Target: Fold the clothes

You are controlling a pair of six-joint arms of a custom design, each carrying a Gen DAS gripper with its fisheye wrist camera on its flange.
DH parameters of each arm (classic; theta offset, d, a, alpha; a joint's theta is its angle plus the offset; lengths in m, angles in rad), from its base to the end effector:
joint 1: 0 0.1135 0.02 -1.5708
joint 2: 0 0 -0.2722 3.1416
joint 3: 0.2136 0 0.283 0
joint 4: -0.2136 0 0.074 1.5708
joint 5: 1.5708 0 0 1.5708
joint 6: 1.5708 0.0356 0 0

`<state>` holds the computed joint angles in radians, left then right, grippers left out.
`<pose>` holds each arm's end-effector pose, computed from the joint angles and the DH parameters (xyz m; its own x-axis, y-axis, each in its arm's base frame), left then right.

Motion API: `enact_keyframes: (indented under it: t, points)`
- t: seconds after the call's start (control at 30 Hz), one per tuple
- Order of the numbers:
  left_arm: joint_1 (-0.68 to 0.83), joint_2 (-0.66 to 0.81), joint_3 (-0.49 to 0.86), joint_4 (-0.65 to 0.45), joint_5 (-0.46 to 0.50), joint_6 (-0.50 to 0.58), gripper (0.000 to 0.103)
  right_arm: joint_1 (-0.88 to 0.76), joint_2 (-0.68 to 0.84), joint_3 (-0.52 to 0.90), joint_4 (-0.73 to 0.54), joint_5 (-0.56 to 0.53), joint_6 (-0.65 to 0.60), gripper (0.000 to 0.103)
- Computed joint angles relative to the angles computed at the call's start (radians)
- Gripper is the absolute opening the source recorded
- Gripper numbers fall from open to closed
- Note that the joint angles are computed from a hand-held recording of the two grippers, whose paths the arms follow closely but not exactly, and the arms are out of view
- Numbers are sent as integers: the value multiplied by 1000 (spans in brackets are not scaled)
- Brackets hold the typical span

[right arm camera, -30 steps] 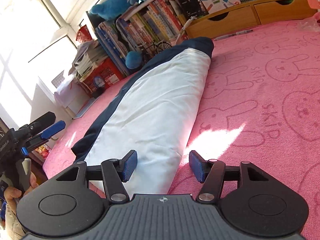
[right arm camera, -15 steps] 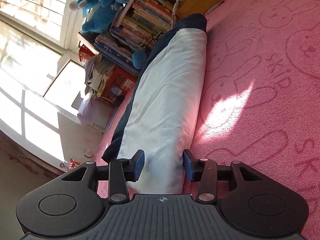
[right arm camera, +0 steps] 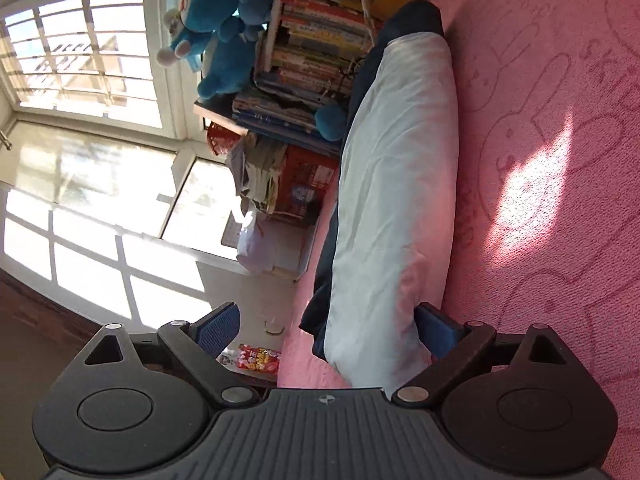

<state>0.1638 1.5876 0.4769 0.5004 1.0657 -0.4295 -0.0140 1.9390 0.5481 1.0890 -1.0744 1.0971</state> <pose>0.2773 0.0142 0.1122 -0.7759 -0.3325 -0.5362 0.3361 0.5015 -0.7972 0.3137 0.0269 0.0790 -0.8767 0.4361 -0.2029 -0.1153 0.2189 0.9689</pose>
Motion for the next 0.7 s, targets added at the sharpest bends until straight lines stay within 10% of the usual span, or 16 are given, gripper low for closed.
enact_keyframes:
  t: [0.07,0.43,0.7]
  points:
    - [-2,52,2,111,38,-105,98,-15,81,3,204,-22,159,95]
    - [-39,367,3,874,67,-782,102,-25,122,41,370,-35,315,95]
    - [-125,296,-8,771,-200,-772,97,-25,40,1,156,-13,111,95]
